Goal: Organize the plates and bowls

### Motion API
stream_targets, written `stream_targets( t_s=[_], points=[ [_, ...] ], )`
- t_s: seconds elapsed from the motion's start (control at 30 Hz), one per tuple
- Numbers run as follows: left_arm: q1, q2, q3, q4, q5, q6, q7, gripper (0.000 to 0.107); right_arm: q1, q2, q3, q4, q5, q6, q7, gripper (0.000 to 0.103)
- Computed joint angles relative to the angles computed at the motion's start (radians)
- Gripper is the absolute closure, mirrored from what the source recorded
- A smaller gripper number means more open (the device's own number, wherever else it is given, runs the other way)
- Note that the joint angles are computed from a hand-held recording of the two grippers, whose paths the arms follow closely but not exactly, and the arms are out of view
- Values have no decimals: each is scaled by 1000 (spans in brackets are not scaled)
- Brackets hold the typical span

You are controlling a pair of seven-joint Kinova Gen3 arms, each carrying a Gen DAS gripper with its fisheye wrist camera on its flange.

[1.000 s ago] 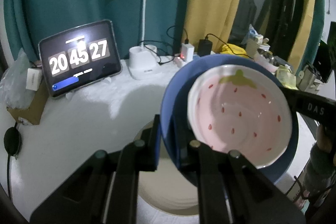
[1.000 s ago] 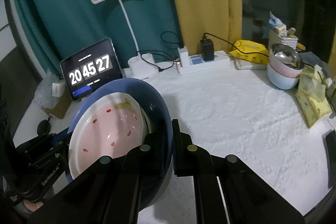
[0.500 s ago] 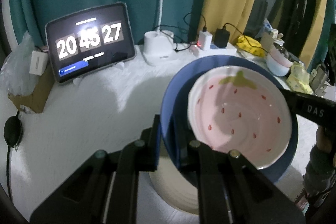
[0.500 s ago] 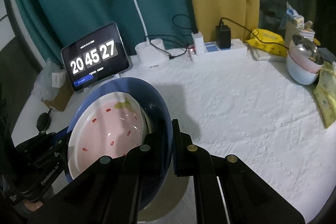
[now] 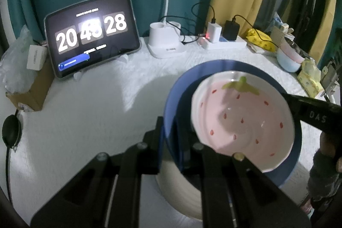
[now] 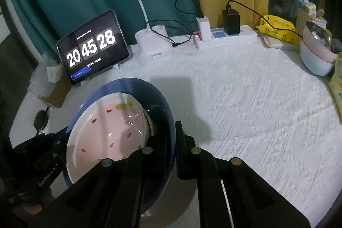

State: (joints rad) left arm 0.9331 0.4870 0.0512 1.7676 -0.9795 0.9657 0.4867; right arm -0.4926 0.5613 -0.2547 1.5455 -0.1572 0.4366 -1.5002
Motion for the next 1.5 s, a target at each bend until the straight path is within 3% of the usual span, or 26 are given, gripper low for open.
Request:
stream_targets(
  t_s=[0.27, 1.13, 1.5],
  points=[
    [1, 29, -1, -50, 18, 48, -61, 98, 19, 23, -4, -24, -12, 27, 12, 94],
    [-10, 29, -16, -76, 75, 47, -102, 93, -11, 27, 33, -56, 17, 78, -23, 93],
    [0, 22, -10, -81, 100, 61, -87, 92, -18, 14, 43, -49, 34, 94, -43, 82]
  ],
)
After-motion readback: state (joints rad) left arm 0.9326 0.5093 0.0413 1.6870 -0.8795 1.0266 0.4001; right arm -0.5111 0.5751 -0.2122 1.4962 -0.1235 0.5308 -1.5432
